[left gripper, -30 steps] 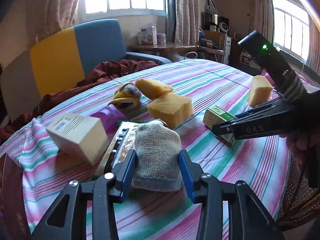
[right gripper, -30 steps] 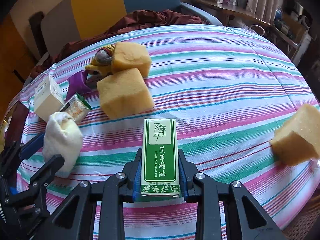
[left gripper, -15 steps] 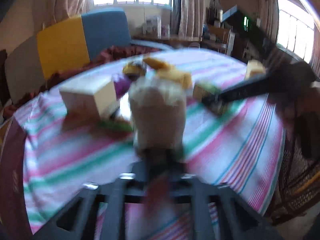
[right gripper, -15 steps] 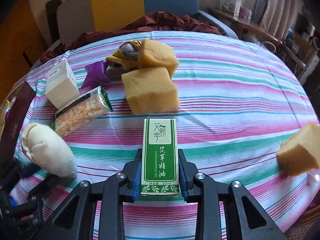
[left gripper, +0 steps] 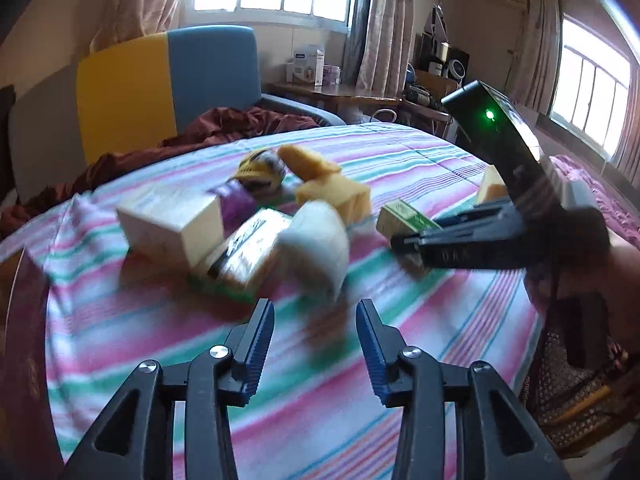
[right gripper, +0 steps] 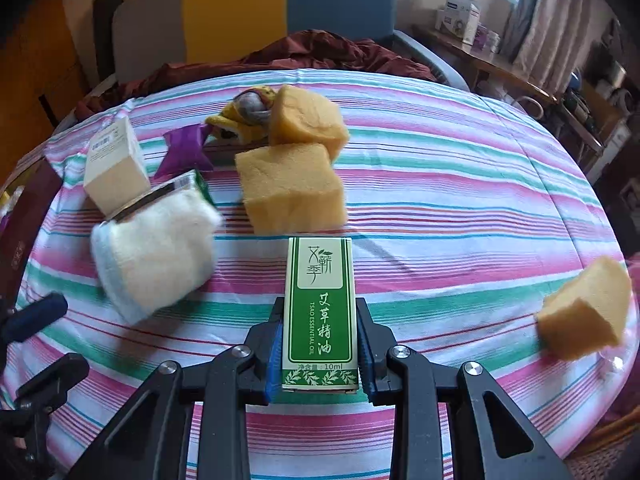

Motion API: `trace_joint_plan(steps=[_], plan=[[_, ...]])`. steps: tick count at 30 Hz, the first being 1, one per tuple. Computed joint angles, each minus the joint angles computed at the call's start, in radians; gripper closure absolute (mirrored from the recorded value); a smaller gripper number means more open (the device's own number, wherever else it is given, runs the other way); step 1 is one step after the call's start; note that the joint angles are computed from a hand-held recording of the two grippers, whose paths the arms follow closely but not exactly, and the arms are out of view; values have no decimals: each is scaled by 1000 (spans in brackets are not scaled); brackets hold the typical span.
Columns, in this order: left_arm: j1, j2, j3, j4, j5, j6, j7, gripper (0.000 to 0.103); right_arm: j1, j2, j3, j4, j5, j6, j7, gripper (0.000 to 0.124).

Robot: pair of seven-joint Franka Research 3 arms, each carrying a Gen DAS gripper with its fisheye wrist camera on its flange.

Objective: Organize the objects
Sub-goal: 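Carry the knitted bundle toward the gold tray with the left tool while right carries the box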

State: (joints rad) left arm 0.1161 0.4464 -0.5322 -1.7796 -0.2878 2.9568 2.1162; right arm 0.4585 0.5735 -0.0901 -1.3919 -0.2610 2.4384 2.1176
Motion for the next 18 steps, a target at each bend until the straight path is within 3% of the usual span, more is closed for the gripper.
trace_joint_plan(steps=[4,6,10,12,16,18], plan=[[-211,61,213,135,216,-45,-157,59,-12,-11,-1,-15,20,4,23,93],[-280,93,290,186,316,-36,-232,52,-21,-18,2,-24,31,11,25,93],[-329,157,343,276,441,-58,-298,48,-25,-19,8,-26,40,20,18,93],[-341,184,357,308,496,-64,-314,38,-29,-17,12,-23,48,23,12,93],[-339,230,353,381,537,-147,-348,37,-28,-22,12,-30,56,31,8,93],[-308,233,319,378,520,-134,-339,45,-29,-26,11,-36,57,35,5,93]])
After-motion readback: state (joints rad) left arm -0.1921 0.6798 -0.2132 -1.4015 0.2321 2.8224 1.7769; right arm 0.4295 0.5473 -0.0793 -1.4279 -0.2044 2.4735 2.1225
